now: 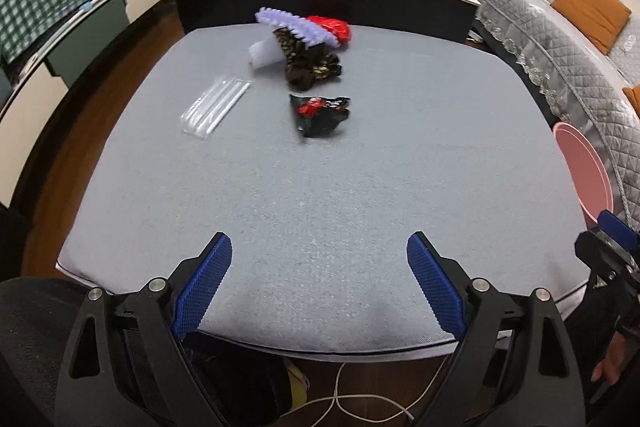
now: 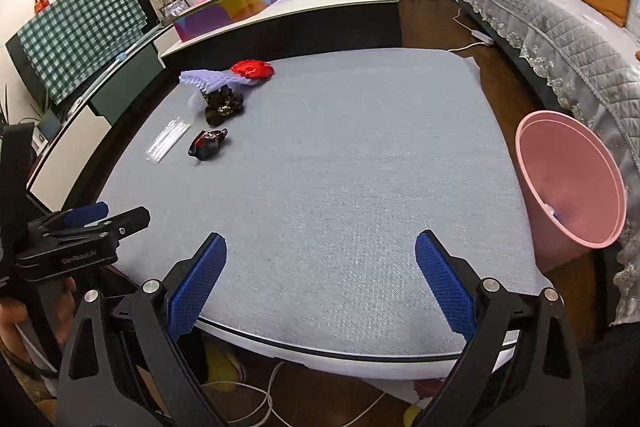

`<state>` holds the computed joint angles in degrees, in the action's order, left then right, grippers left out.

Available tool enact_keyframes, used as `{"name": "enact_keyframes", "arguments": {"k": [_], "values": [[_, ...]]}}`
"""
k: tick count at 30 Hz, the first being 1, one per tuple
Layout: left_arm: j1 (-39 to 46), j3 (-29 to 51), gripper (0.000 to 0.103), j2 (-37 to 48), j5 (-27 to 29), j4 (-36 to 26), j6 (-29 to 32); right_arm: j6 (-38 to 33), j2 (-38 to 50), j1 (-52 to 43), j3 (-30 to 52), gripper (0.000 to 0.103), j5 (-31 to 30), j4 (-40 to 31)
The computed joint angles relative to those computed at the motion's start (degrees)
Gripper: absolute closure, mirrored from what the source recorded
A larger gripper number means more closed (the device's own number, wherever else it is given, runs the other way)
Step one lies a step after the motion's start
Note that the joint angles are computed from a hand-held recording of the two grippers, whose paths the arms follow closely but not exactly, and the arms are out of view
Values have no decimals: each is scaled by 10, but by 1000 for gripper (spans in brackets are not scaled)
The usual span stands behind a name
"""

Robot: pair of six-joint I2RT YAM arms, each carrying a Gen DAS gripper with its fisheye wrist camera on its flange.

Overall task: Collect trash
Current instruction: 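Move both tools back over the table toward the remaining trash, then grasp the clear plastic straws with the left tool while the right tool grasps the black-red wrapper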

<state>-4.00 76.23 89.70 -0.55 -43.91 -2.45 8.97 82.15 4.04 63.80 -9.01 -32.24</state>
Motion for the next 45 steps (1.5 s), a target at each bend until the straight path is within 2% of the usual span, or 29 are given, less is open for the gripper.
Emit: {"name": "enact_keyframes", "arguments": {"k": [15,18,25,29,31,35,36,37,38,39,42,45], "values": [[1,12,17,19,-9,-2,-11,3,5,8,-11,9,2,15],[17,43,17,37,-17,-26,-17,0,12,15,-3,9,6,14],[87,198,17,109,-43,-76,8,-8,54,36,55,9,15,-9],[125,344,17,194,-41,-124,13,14,139,67,152,9,15,-36],[141,401,17,234,-42,-126,7,22,182,85,200,9,18,-41],[167,418,17,273,-66,-95,-22,23,308,131,344,9,32,-71],[172,441,17,293,-72,-116,-33,22,338,141,379,9,37,-81],[185,493,17,328,-60,-159,-45,22,359,146,406,9,40,-91],[191,519,17,343,-50,-176,-51,21,404,157,461,9,43,-111],[200,536,16,352,-39,-183,-58,21,437,164,502,9,47,-126],[216,552,17,362,-61,-179,-69,20,527,181,617,9,63,-169],[234,612,17,400,-46,-218,-82,22,615,192,732,9,89,-210]]}}
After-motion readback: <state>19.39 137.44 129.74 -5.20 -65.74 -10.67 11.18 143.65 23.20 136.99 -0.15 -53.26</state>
